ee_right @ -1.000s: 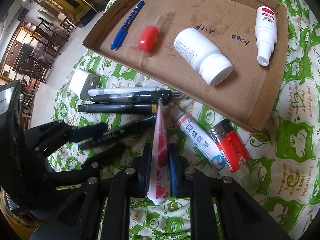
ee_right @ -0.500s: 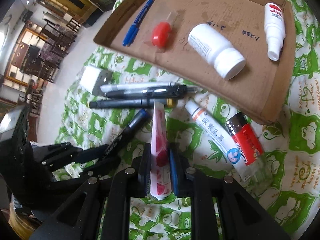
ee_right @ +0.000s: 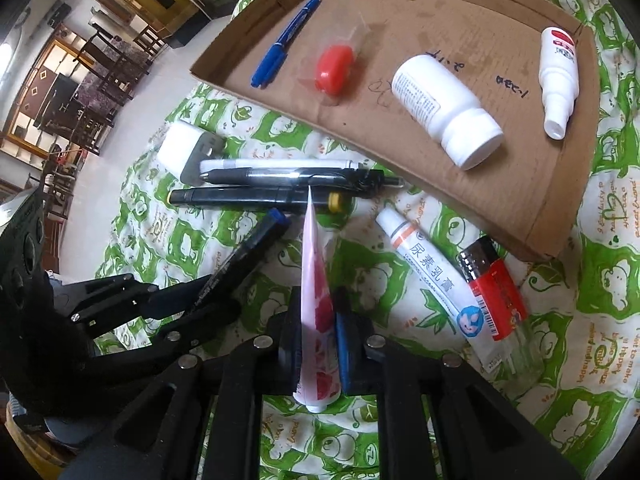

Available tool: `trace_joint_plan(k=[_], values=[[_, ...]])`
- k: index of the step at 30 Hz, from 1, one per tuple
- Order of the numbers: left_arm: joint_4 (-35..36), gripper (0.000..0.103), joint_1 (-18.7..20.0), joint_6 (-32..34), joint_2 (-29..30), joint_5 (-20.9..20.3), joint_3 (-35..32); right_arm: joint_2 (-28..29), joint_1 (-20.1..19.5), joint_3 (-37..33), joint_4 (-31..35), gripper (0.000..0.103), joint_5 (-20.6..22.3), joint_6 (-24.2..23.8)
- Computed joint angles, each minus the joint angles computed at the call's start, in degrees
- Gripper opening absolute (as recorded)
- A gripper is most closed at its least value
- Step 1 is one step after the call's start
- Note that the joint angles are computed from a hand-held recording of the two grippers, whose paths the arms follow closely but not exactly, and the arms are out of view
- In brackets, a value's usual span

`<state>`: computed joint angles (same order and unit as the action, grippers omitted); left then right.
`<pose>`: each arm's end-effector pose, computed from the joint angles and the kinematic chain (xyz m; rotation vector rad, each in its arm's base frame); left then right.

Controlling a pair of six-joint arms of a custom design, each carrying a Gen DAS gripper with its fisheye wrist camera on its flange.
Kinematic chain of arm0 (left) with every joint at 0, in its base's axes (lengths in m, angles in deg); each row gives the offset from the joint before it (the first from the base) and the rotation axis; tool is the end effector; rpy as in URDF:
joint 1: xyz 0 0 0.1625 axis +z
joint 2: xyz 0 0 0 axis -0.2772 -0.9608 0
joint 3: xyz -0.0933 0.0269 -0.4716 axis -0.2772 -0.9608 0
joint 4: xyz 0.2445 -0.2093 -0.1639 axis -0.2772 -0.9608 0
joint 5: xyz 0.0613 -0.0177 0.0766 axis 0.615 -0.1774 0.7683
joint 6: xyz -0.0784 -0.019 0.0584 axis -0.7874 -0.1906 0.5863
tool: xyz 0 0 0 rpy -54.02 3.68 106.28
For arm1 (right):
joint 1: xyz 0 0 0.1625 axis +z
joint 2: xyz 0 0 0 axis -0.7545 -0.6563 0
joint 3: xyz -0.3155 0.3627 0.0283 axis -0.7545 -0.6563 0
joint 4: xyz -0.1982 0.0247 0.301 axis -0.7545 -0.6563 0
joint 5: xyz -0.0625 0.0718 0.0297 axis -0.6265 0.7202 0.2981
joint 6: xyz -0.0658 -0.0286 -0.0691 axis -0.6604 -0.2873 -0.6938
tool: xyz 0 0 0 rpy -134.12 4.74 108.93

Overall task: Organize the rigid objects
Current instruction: 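Carry the black marker toward the tray while the right gripper carries the pink tube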

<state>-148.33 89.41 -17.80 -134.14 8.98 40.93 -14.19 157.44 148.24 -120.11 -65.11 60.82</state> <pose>0.0170 -0.5950 0.2147 0.4161 2.5424 -0.3296 0.3059 -0.6117 -0.0949 0.3847 -2.7466 0.1750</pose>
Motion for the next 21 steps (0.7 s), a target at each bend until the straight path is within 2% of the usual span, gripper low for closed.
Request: trace_joint_plan(k=[6,13,21], values=[[0.8,0.016,1.0,-0.5,-0.8,0.4,-0.2,0.4,0.1,-0.9,1.9,0.013,-1.3,0.7],[-3.9,0.015,0.9,-0.4,-0.1,-0.2,1.5,-0.3,0.0,0.7,-2.7,0.013,0.4,-0.6],[-3.7,0.014,1.5,0.1,-3.0,-2.6,1.3,-1.1,-0.2,2.1,-6.3,0.013,2.3,-1.7]])
